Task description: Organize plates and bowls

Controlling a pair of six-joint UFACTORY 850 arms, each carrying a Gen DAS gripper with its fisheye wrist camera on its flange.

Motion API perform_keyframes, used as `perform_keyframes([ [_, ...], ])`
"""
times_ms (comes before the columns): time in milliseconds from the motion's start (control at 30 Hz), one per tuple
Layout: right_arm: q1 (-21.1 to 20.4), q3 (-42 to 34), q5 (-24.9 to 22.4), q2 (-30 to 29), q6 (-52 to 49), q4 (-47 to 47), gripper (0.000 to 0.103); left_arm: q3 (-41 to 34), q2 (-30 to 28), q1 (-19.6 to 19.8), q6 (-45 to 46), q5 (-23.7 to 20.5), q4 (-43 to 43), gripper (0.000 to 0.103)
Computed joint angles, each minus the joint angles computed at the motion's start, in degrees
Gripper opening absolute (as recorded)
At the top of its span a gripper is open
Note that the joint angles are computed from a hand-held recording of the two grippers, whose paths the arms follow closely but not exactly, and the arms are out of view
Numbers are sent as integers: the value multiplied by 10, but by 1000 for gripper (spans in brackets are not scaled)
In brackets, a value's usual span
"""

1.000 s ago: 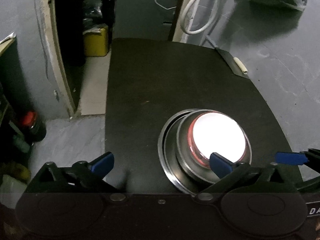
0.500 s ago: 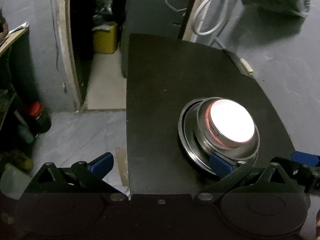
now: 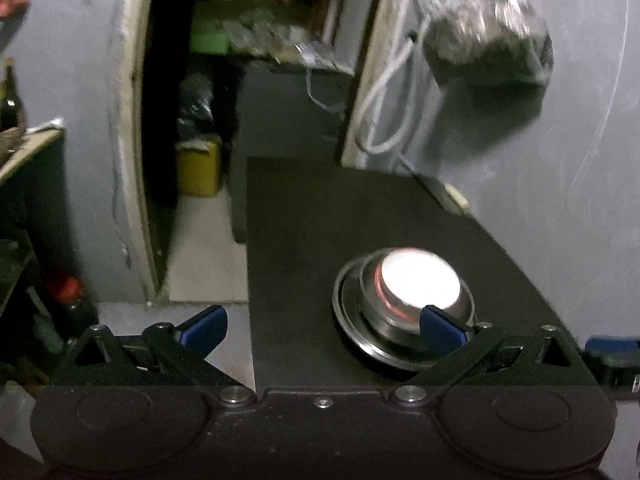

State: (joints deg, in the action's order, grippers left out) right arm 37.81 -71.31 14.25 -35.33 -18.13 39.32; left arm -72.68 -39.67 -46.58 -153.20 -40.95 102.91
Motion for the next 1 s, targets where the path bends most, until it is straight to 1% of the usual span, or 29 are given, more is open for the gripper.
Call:
perform_keyframes([
  [100,4,34,17,21,52,-54,103,3,5,-16,-10,-28,-16,102],
  [200,8,78,36,47,109,-100,103,6,14,-31,3,-35,-40,102],
  [267,12,106,50,64,127,-104,103,0,18,-46,39,-43,-86,102],
  [333,16,131,68,77,162,-127,103,5,25,-61,58,-47,-105,102],
  [400,20,148,76,85,191,-143,103,10,30,-78,77,-63,-126,102],
  [533,26,174,98,98,234,-178,103,9,34,-109,152,-95,-194,102],
  [633,31,187,111,108,234,-181,103,6,38,-125,193,-123,-228,102],
  [733,37,196,124,116,213,-172,103,10,44,-134,196,-141,-237,102],
  [867,46,194,128,123,153,-126,103,17,52,-133,197,-145,-234,102],
  [1000,58,183,136,121,81,-49,103,27,57,-120,218,-126,-221,102],
])
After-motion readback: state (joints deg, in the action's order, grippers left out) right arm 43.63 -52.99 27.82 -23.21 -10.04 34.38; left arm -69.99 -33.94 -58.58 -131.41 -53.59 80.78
